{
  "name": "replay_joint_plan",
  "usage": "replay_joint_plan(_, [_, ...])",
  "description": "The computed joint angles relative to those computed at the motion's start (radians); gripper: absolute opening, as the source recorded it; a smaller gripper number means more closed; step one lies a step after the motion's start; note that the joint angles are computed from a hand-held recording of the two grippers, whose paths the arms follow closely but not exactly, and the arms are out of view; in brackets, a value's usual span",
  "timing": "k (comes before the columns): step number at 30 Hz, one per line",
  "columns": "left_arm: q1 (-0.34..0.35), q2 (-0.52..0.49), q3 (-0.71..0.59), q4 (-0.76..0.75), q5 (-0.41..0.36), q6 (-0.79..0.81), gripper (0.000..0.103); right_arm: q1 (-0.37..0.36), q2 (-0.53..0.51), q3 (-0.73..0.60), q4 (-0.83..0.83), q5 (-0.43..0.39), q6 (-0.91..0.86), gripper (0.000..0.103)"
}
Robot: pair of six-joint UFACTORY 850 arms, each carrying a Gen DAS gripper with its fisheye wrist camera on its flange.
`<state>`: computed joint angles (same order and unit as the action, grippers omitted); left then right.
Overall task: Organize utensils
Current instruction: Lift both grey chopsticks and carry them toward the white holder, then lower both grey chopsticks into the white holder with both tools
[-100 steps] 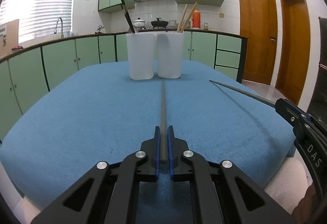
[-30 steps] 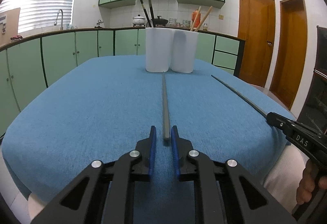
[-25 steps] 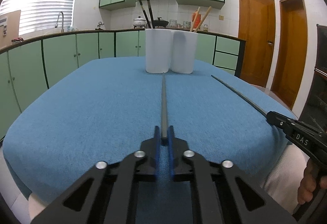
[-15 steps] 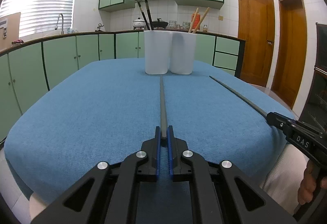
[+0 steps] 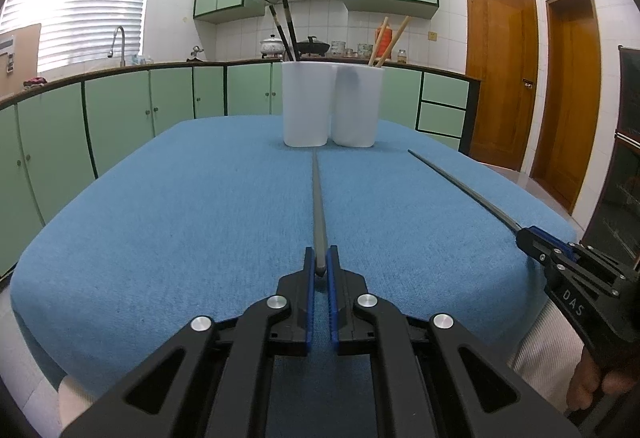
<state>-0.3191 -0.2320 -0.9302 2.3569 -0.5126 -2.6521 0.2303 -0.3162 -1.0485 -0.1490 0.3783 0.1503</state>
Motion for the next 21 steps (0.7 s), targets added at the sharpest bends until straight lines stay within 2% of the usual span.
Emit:
replay_joint_plan(7, [-0.008, 0.052, 0.011, -0.006, -0.03, 0.041, 0.005, -0.033, 0.038, -0.013, -0.224, 0.005, 0.218, 0.007])
replay_joint_plan(13, [-0.01, 0.109, 0.003, 0.018, -0.065, 0.065, 0.005, -0.061, 0.087, -0.046, -0.362, 0.036, 0.304, 0.007])
replay_joint_plan(17, [0.007, 0.141, -0.03, 0.06, -0.054, 0.054, 0.005, -0.085, 0.098, -0.114, -0.527, 0.046, 0.453, 0.007])
replay_joint_plan(21, [0.025, 0.151, -0.084, 0.104, -0.02, 0.047, 0.005, -0.107, 0.079, -0.215, -0.757, 0.052, 0.694, 0.006])
